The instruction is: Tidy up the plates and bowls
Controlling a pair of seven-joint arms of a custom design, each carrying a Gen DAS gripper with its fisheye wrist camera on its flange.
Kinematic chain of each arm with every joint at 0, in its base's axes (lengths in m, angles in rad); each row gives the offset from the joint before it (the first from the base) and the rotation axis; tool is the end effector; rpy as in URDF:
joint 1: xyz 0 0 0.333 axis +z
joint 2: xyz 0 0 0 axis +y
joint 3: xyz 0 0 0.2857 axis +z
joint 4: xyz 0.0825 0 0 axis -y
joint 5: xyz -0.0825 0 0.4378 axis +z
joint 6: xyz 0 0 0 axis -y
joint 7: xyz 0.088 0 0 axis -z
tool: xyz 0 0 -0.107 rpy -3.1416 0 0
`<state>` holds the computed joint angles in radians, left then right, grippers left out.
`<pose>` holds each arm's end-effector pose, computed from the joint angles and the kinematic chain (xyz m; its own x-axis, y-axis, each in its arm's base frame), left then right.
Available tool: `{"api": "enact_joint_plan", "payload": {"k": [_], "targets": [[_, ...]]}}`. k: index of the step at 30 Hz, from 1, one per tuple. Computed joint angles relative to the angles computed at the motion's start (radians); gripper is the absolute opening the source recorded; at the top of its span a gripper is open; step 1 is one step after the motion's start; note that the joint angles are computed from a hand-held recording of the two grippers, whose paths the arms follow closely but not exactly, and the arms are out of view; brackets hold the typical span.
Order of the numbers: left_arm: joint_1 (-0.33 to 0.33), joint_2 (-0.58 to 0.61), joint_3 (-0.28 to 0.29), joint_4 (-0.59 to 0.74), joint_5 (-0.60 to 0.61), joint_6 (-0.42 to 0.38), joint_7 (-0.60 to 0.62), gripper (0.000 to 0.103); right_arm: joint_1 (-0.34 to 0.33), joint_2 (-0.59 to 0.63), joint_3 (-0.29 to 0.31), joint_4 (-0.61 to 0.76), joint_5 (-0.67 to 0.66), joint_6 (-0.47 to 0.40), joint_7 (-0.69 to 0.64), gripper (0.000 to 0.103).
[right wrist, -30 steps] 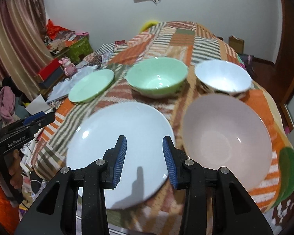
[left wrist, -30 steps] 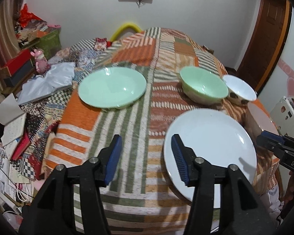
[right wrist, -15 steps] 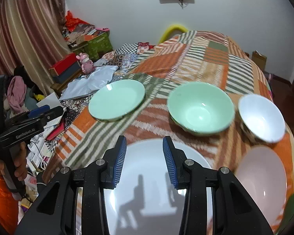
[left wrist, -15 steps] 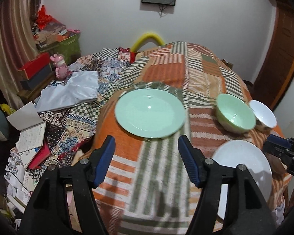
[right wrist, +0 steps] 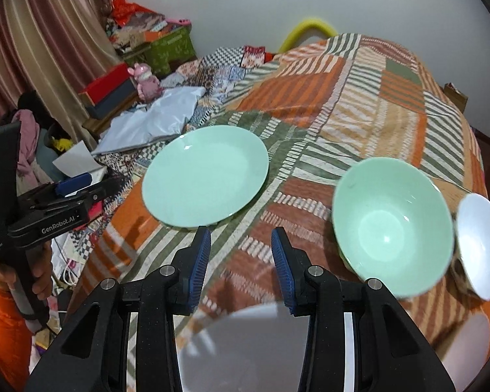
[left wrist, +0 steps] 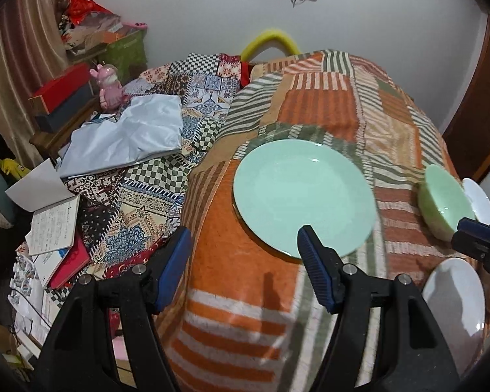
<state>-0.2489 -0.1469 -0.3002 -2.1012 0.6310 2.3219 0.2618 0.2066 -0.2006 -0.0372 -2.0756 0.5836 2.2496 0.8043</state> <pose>0.5147 -0.3073 0.4719 0.3693 -0.9276 0.0567 -0.7184 -0.3237 -0.6157 0.5779 0.1136 0.5141 0.6399 -0.7420 -0.2000 -0.6964 -0.4499 -0.5591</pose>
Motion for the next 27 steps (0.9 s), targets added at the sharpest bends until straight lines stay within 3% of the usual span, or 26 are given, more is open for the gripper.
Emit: {"api": "enact_joint_plan", "payload": {"k": [12, 20, 23, 27], "targets": [[0.023, 0.105, 0.055, 0.024, -0.052, 0.122, 0.093, 0.067, 0.009, 0.207, 0.065, 0.167, -0.18, 0.011, 0.146, 0.035], [0.03, 0.162, 0.082, 0.04, -0.101, 0.178, 0.137, 0.067, -0.007, 0.323, 0.083, 0.287, -0.201, -0.088, 0.219, 0.035], [0.03, 0.18, 0.09, 0.046, -0.101, 0.205, 0.145, 0.067, -0.01, 0.331, 0.09, 0.296, -0.197, -0.087, 0.223, 0.035], [0.029, 0.205, 0.099, 0.061, -0.113, 0.217, 0.165, 0.054, -0.009, 0.343, 0.096, 0.307, -0.202, -0.08, 0.218, 0.035]]}}
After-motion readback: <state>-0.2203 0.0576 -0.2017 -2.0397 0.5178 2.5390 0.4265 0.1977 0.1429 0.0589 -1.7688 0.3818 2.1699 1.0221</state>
